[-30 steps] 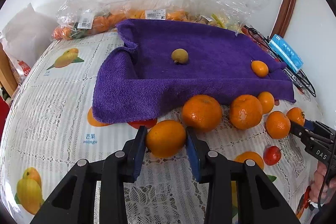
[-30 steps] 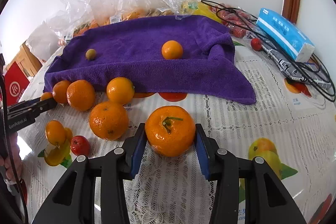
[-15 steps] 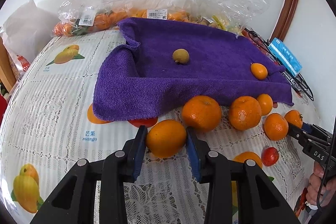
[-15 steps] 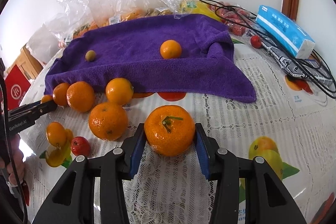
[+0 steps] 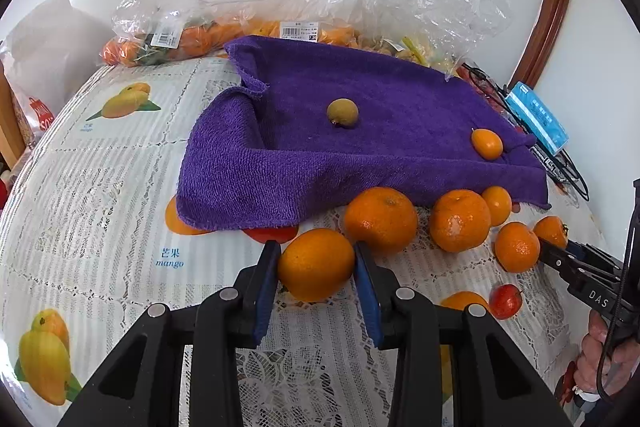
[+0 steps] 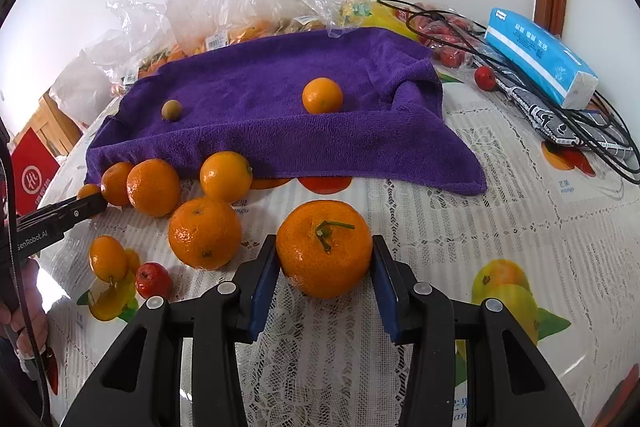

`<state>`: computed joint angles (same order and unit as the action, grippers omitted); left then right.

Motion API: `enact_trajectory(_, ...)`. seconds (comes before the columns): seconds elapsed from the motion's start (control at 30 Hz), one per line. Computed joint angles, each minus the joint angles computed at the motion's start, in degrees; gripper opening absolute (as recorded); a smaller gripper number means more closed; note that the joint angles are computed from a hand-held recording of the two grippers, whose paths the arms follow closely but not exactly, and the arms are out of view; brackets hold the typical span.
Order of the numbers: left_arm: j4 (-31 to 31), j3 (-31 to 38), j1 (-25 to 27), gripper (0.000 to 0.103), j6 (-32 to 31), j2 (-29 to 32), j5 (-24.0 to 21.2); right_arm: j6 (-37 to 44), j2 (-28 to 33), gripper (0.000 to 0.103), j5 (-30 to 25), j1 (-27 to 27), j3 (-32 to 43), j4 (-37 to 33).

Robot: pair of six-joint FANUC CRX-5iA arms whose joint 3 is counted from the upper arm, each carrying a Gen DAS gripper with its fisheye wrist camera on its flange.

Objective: Organize fruits
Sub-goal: 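Lift both held oranges and carry them over the purple towel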

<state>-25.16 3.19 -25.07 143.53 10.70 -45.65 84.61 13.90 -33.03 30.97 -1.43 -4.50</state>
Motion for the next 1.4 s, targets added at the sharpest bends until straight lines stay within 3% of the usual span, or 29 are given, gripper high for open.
enact_trajectory(0.37,-5.4,-0.6,-2.0,0.035,4.1,-1.5,2.2,-3.0,-0.5,0.044,1.3,-0.6,-1.0,0.7)
enact_trajectory(0.57,-3.9,-1.4,-1.2,0.035,4.1,-2.1,3.1,-4.7,-1.7,0.044,3.7,-1.2,-2.5,0.3)
enact_trajectory(0.67,-5.6,0.5,-2.0,0.035,6.2,-1.1,-0.9,-5.1,-1.9,0.044,3.2,-1.0,-2.3,0.6)
enact_trajectory(0.77,-3.9,-0.9,-1.2,0.035,5.3,-2.8,1.6,-3.9,-2.0,0.044,2.6,-0.7,-1.7,0.1)
enact_trajectory(0.9,-7.5,1.5,-2.9,0.035,5.7,-3.3,-0.5,-5.0,-2.8,0.044,3.4,0.4,-1.7,2.1)
enact_trajectory(1.4,-5.9,11.6,0.6,0.035,2.7,2.3,-3.2,-2.4,2.8,0.044,2.6,1.8,11.0,2.0)
